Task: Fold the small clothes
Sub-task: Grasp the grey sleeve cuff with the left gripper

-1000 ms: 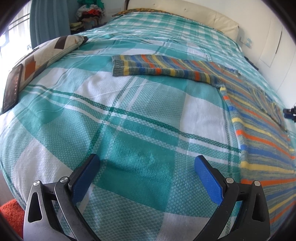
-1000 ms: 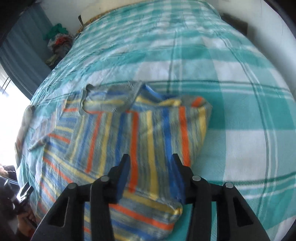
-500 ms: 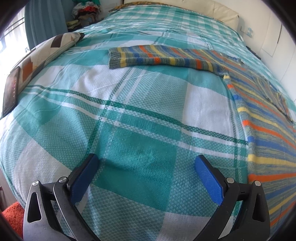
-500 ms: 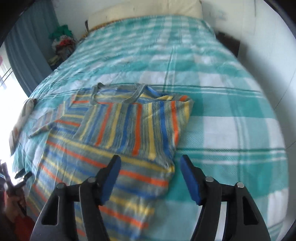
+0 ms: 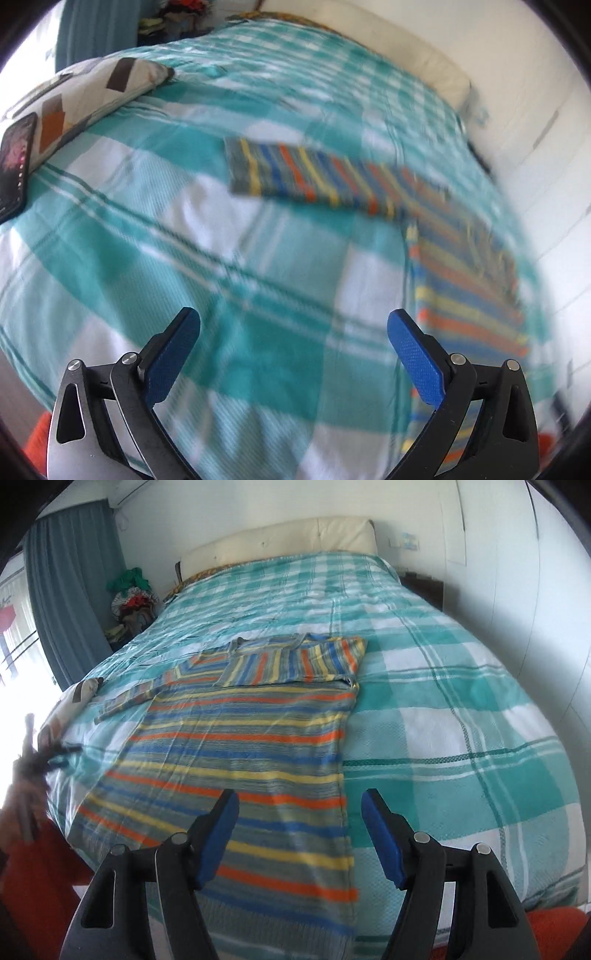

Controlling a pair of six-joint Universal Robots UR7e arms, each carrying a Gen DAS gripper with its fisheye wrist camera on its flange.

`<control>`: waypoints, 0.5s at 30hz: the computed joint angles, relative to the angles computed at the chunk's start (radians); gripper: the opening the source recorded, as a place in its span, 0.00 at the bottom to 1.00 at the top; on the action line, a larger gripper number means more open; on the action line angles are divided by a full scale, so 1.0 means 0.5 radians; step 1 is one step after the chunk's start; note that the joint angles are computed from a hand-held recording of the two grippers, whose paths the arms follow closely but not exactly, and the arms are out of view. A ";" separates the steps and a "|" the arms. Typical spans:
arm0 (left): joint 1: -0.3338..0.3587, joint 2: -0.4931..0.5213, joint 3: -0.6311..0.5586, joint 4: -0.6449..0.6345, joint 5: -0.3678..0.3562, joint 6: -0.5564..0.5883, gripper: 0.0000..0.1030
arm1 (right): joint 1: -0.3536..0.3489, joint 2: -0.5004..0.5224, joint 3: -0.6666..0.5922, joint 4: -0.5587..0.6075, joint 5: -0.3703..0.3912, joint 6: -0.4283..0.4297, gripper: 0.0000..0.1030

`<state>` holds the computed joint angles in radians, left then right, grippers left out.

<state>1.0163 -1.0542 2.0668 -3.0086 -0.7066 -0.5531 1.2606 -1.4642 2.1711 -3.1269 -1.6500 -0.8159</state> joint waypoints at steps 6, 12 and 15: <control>0.321 -0.054 -0.339 0.162 -0.175 -0.131 0.97 | 0.008 0.059 0.025 -0.038 0.042 -0.099 0.67; 0.451 0.205 -0.690 0.278 -0.297 0.001 0.80 | 0.031 0.112 0.052 -0.069 -0.035 -0.193 0.67; 0.473 0.332 -0.837 0.344 -0.262 -0.038 0.64 | 0.042 0.132 0.065 -0.076 -0.080 -0.247 0.67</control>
